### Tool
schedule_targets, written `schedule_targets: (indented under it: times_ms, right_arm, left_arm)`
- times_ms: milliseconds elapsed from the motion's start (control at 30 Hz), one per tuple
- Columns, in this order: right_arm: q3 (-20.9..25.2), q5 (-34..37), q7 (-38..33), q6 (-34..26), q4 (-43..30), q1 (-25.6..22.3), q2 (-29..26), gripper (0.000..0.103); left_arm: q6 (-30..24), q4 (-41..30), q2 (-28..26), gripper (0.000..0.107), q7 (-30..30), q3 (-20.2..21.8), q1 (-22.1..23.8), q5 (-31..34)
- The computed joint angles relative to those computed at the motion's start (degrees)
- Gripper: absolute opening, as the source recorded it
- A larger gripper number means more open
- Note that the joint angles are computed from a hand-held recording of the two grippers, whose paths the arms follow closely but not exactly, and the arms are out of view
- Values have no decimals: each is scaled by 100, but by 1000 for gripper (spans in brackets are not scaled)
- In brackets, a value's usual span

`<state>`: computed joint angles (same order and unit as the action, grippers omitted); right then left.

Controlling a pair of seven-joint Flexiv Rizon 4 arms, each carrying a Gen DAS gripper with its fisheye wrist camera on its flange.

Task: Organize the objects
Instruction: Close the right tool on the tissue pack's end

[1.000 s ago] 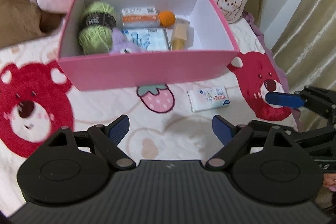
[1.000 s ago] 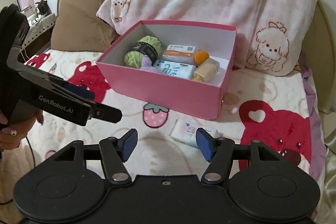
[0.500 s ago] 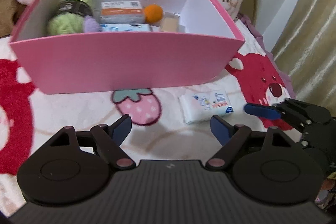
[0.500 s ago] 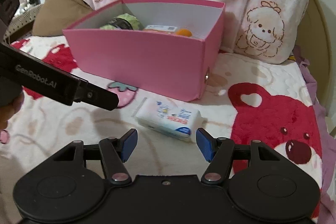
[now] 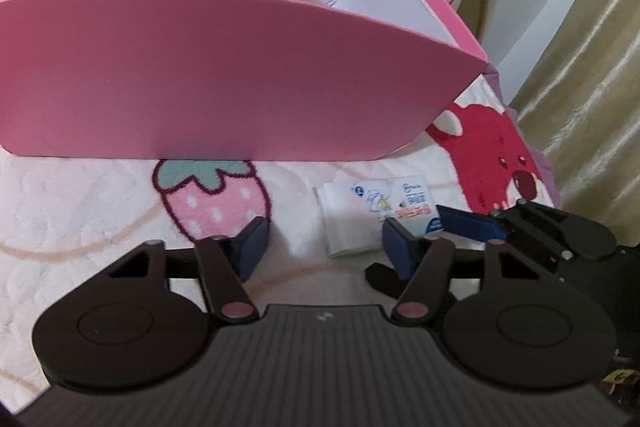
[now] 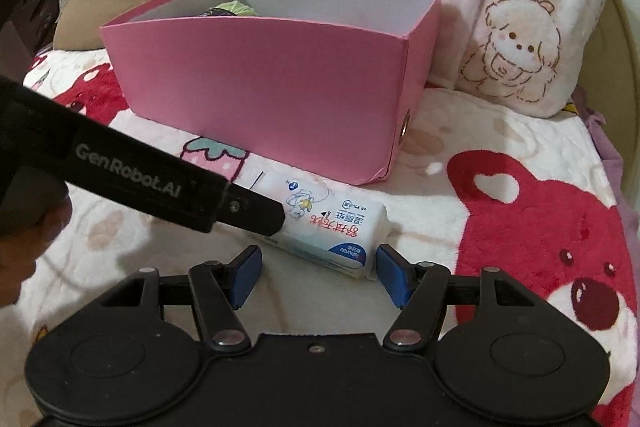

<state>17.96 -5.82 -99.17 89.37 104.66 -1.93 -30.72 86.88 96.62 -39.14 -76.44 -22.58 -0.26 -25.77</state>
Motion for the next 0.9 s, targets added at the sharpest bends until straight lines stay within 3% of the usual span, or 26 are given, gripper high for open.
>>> schedule_targets:
  times_ms: [100, 133, 200, 300, 400, 467, 600, 667, 733, 900]
  right_arm:
    - [163, 26, -121, -123, -4, -72, 17, 69]
    - [20, -10, -62, -81, 58, 67, 62, 72]
    - [-294, -81, 89, 10, 172, 365, 145, 73]
    - [-345, -82, 249, -30, 220, 454, 215, 76]
    - [48, 51, 154, -203, 165, 193, 204, 88]
    - [46, 103, 157, -270, 164, 248, 205, 94]
    - [-449, 73, 608, -274, 139, 691, 163, 97]
    - [-593, 97, 876, -261, 96, 804, 128, 97]
    - [-1069, -58, 1299, -198, 185, 1186, 174, 97]
    - [-1936, -681, 2062, -118, 500, 1849, 342, 90]
  left_arm:
    - [152, 118, -128, 44, 261, -736, 501, -117]
    - [141, 151, -126, 44, 273, -838, 574, -141]
    - [30, 186, -35, 44, 248, -744, 531, -121]
    - [-306, 267, 146, 44, 137, -627, 493, -313]
    - [-589, 313, 273, 44, 121, -513, 440, -571]
    - [-662, 258, 294, 44, 69, -231, 220, -613]
    - [-568, 168, 217, 45, 111, 45, -31, -614]
    - [-373, 221, 187, 45, 244, -82, 27, -655]
    - [-333, 247, 184, 43, 350, -192, 105, -663]
    - [-573, 327, 309, 37, 539, -414, 314, -865]
